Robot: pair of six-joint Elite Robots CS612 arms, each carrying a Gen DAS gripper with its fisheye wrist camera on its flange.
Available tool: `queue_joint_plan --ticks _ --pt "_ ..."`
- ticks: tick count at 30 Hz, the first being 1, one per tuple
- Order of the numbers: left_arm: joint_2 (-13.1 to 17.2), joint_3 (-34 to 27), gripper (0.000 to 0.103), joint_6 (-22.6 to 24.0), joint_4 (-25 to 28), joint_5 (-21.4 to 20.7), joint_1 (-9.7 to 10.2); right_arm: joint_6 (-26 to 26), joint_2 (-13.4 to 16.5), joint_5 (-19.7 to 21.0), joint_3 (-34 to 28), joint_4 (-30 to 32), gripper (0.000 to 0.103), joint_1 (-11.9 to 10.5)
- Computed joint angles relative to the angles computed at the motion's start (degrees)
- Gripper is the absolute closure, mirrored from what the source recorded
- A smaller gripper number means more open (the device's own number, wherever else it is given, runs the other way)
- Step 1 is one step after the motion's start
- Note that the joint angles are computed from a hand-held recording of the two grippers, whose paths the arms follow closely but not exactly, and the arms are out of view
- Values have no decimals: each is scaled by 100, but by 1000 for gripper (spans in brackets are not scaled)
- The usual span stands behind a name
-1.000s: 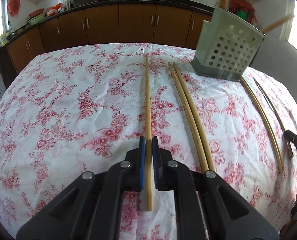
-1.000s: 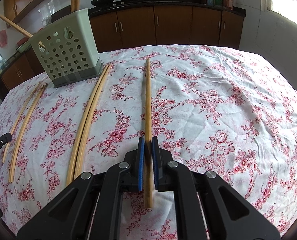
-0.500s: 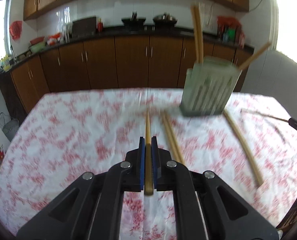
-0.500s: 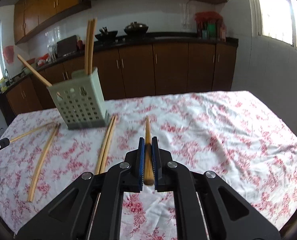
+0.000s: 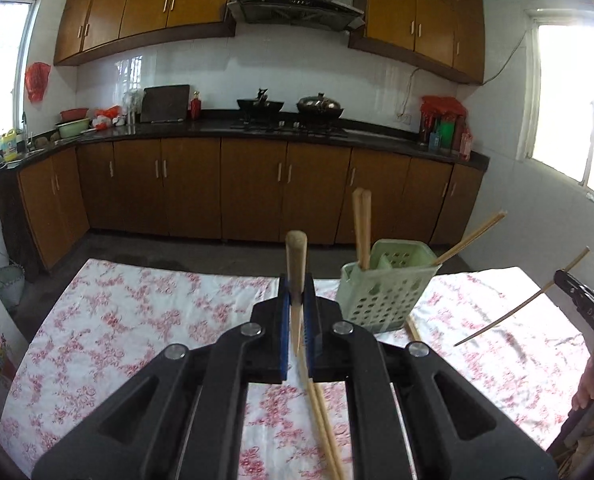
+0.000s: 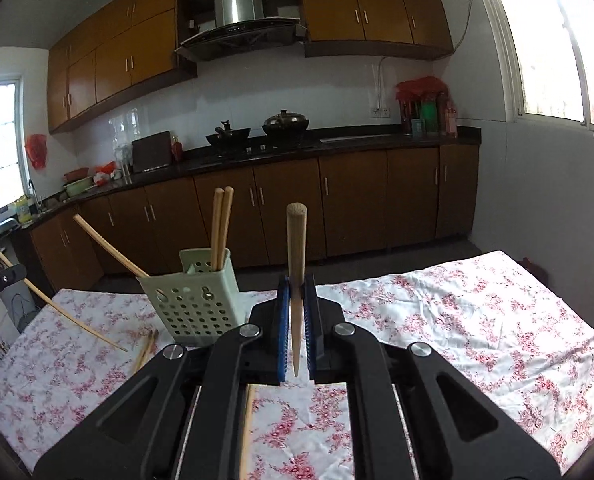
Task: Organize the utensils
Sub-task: 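Lift the left tool's chopstick upright over the holder while the right tool lifts its chopstick, then open the left tool over the holder while the right tool releases its chopstick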
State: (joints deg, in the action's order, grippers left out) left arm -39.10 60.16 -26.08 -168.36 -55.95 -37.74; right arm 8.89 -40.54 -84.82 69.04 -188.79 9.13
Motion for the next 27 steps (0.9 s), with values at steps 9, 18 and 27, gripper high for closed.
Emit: queue_joint_plan --ticks 9,18,27 --pt "209 -677 95 770 -838 -91 -128 435 40 767 -452 -797 95 15" --pt "1057 -2380 95 1036 -283 -192 -51 162 664 340 -1634 -489 95 193" --pt "1522 -3102 95 466 755 -532 113 156 952 454 -2047 376 95 221"
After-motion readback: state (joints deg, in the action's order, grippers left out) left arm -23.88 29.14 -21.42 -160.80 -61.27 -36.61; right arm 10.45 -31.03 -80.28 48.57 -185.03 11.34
